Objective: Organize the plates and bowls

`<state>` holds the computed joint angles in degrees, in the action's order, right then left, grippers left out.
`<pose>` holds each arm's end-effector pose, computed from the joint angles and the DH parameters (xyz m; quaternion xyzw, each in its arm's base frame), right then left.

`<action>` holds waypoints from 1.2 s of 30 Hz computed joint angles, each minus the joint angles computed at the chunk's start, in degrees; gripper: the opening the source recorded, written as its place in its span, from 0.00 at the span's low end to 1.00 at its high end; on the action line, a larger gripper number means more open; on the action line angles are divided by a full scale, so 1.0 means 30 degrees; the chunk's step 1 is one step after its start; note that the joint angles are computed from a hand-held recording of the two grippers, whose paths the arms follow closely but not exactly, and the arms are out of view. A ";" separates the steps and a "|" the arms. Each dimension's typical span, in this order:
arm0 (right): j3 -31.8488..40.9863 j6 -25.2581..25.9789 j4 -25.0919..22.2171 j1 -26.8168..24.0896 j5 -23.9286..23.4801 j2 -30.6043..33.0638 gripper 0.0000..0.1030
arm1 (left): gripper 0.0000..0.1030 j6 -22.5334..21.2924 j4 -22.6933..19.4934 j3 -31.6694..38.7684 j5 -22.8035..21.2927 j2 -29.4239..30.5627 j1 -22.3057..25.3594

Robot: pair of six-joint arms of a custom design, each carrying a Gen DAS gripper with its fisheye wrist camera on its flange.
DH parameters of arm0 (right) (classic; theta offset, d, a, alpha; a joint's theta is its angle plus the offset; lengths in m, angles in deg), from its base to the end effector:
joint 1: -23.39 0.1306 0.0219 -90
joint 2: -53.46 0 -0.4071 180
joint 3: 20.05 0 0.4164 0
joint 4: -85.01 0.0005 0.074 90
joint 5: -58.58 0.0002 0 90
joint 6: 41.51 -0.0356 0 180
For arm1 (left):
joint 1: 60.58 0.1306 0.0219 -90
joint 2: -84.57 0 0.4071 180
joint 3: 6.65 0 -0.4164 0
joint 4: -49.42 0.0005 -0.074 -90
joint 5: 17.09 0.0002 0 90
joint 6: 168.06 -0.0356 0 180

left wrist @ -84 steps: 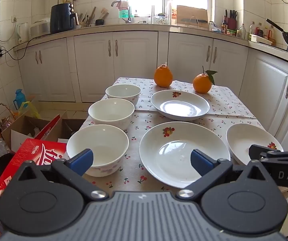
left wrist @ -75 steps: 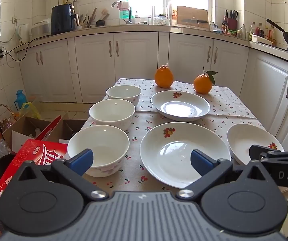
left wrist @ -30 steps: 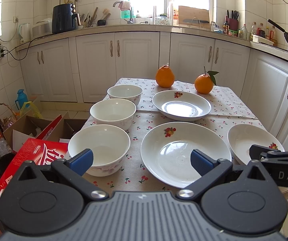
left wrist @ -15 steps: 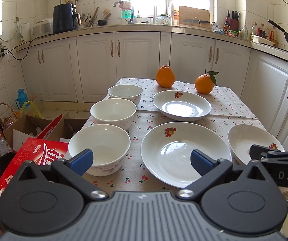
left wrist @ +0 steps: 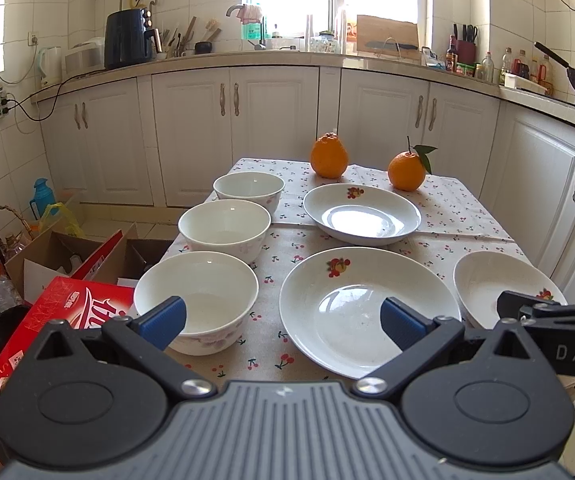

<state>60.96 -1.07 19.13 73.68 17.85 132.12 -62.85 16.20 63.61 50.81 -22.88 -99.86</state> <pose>0.2774 0.2910 0.4597 0.0898 0.8854 -0.1020 0.4445 0.3200 -0.2451 0.4400 0.0961 0.8717 -0.0542 0.4775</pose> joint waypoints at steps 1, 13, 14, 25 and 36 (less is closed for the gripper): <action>-0.0054 0.0184 0.0141 -0.0059 -0.0063 -0.0041 1.00 | 0.99 -0.0106 0.0003 0.0034 -0.0013 0.0013 0.0003; -0.0943 0.3740 0.3098 -0.0759 -0.0431 -0.1138 1.00 | 0.99 -0.1788 0.0093 0.0835 0.1615 0.0548 0.0542; -0.1080 0.4098 0.3412 -0.0896 -0.0552 -0.1305 1.00 | 0.99 -0.1889 0.0196 0.0892 0.1815 0.0612 0.0597; -0.3383 0.6094 0.5116 -0.3195 -0.1987 -0.3598 1.00 | 0.99 -0.3570 -0.0147 0.2393 0.3994 0.2344 0.0744; -0.6367 0.7320 0.5798 -0.5811 -0.5811 -0.5871 1.00 | 0.99 -0.4711 0.0126 0.4083 0.5674 0.4630 0.0312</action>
